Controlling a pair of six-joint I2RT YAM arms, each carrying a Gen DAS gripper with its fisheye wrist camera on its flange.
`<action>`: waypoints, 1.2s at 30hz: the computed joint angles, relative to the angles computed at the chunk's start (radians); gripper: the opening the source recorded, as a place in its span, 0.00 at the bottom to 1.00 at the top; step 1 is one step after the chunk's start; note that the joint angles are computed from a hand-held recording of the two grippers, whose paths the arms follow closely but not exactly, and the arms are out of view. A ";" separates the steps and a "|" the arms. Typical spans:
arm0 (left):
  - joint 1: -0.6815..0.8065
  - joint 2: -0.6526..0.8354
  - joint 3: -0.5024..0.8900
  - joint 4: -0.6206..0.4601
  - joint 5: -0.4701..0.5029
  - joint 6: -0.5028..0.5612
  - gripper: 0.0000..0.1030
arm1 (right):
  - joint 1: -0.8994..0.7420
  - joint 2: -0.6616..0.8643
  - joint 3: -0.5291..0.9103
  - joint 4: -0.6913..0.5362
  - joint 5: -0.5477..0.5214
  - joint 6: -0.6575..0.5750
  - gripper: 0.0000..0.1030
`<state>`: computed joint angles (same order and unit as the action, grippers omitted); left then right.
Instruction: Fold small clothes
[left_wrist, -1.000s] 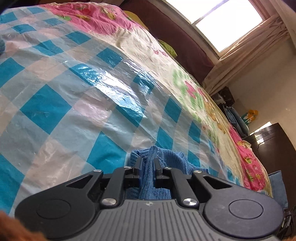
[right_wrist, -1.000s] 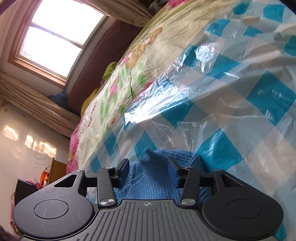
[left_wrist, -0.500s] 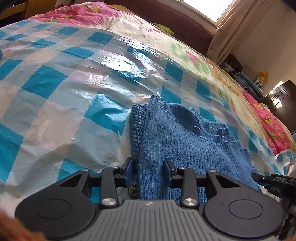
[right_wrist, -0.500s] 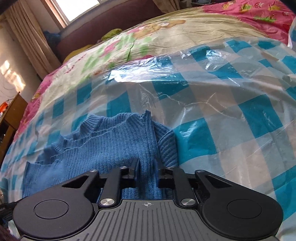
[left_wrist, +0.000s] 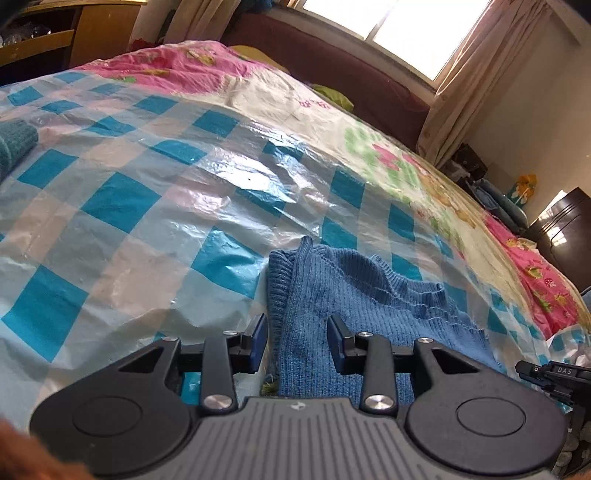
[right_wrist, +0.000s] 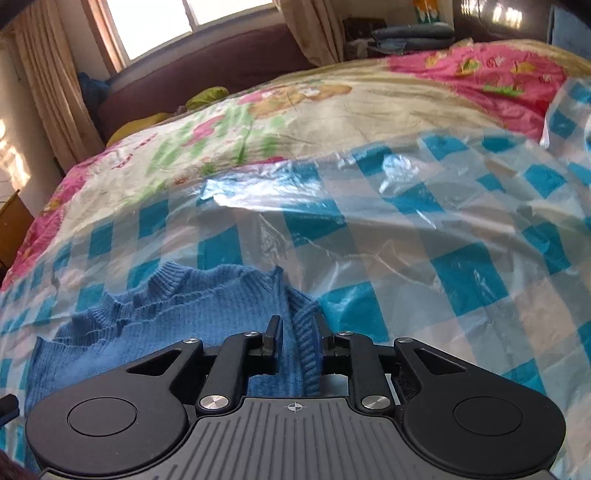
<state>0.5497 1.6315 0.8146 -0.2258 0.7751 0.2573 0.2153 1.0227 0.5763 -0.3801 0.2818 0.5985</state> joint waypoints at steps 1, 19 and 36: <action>-0.002 -0.019 -0.029 0.034 -0.002 -0.012 0.40 | 0.033 0.004 0.016 0.001 -0.003 -0.002 0.21; -0.026 -0.024 -0.228 0.327 -0.061 0.030 0.44 | 0.338 0.665 0.434 0.095 0.009 -0.068 0.08; -0.038 -0.031 -0.252 0.370 -0.108 0.024 0.50 | 0.348 0.727 0.485 0.141 0.081 -0.027 0.07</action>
<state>0.5114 1.6004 0.5624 0.1441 0.6670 0.2814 0.5629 1.7497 1.0615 -0.2395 0.3626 0.5711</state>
